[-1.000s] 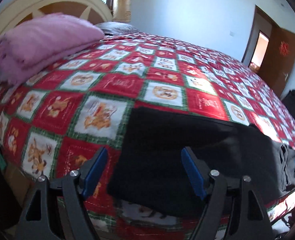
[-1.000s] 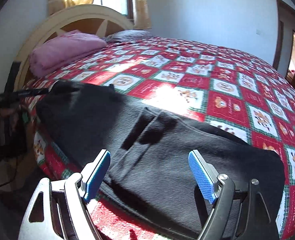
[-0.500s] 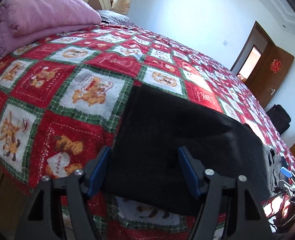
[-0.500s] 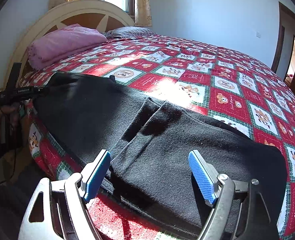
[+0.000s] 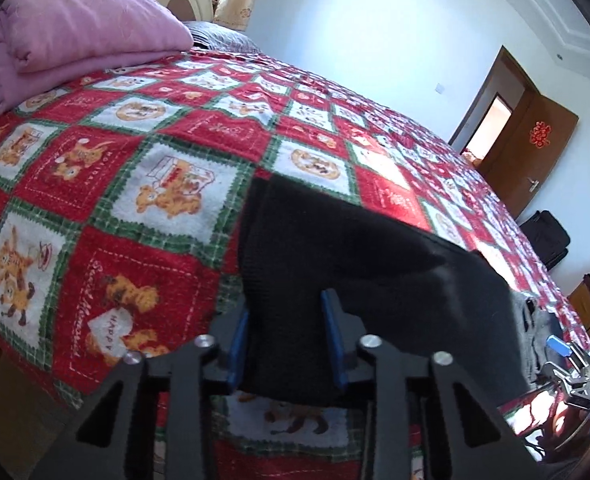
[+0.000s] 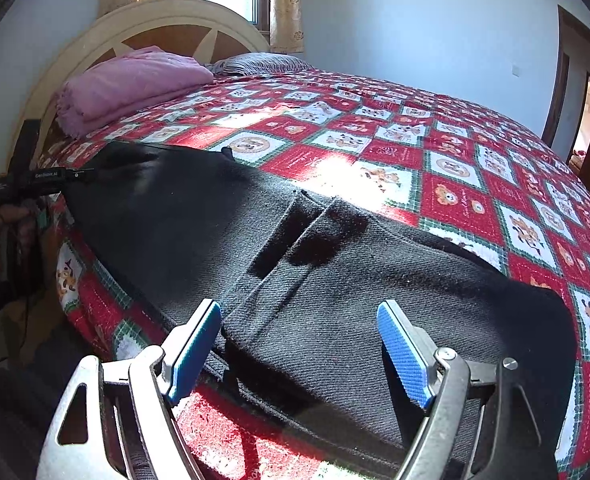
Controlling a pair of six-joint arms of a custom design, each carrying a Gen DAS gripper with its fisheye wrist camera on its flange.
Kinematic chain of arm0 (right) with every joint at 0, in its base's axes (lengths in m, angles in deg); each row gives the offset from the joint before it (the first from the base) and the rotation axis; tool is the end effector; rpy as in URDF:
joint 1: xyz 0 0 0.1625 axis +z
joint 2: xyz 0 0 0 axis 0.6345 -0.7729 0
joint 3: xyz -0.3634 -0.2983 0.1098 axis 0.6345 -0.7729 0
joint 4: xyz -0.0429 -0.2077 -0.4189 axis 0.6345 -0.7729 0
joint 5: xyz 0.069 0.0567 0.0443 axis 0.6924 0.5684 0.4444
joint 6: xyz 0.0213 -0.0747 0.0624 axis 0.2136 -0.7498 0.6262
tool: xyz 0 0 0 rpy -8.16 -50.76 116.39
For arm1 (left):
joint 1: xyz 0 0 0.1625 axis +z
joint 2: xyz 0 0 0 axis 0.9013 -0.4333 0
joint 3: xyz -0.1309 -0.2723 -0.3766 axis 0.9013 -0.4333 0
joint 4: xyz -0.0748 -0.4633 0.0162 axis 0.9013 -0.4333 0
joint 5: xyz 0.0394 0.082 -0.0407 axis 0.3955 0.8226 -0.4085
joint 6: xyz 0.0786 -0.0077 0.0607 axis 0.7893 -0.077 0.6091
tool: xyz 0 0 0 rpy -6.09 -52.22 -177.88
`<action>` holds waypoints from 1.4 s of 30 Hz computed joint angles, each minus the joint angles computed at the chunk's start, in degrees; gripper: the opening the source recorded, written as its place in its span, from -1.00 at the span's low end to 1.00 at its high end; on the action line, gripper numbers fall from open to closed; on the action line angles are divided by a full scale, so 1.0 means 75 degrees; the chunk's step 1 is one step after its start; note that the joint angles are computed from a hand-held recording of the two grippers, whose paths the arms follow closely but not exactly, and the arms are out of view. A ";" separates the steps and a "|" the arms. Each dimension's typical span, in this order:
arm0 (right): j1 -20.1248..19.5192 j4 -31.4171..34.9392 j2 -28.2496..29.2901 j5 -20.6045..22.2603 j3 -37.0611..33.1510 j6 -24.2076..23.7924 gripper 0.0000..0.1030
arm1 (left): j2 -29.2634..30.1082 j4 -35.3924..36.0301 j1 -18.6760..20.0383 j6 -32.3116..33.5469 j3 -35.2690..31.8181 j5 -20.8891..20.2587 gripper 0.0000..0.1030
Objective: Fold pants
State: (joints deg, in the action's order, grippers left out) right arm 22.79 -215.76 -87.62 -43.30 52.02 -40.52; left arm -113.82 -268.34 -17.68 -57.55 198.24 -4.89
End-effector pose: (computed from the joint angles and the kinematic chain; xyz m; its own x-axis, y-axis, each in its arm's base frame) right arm -0.0786 -0.4432 0.3923 -0.6341 -0.4224 0.6477 -0.7155 0.6382 -0.2842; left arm -0.1311 -0.4324 0.1275 -0.9223 0.0081 -0.3865 0.2832 0.6946 -0.6613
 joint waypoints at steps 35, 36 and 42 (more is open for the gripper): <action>-0.1542 0.0845 -0.0797 0.0708 -0.1814 0.2771 0.59 | 0.1720 0.0443 -0.2108 0.2106 -0.2692 -0.3202 -0.54; -0.1622 0.0885 -0.0810 0.0760 -0.1855 0.2830 0.59 | 0.1838 0.0577 -0.2165 0.2104 -0.2801 -0.3253 -0.54; -0.1961 0.0860 -0.0686 0.0973 -0.2069 0.3105 0.59 | 0.2714 0.1655 -0.2319 0.2248 -0.3607 -0.3726 -0.54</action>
State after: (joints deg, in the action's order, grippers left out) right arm 8.08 -209.31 -92.76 -36.00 36.50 -17.23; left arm -93.47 -255.93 -35.07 -40.70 171.19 -32.83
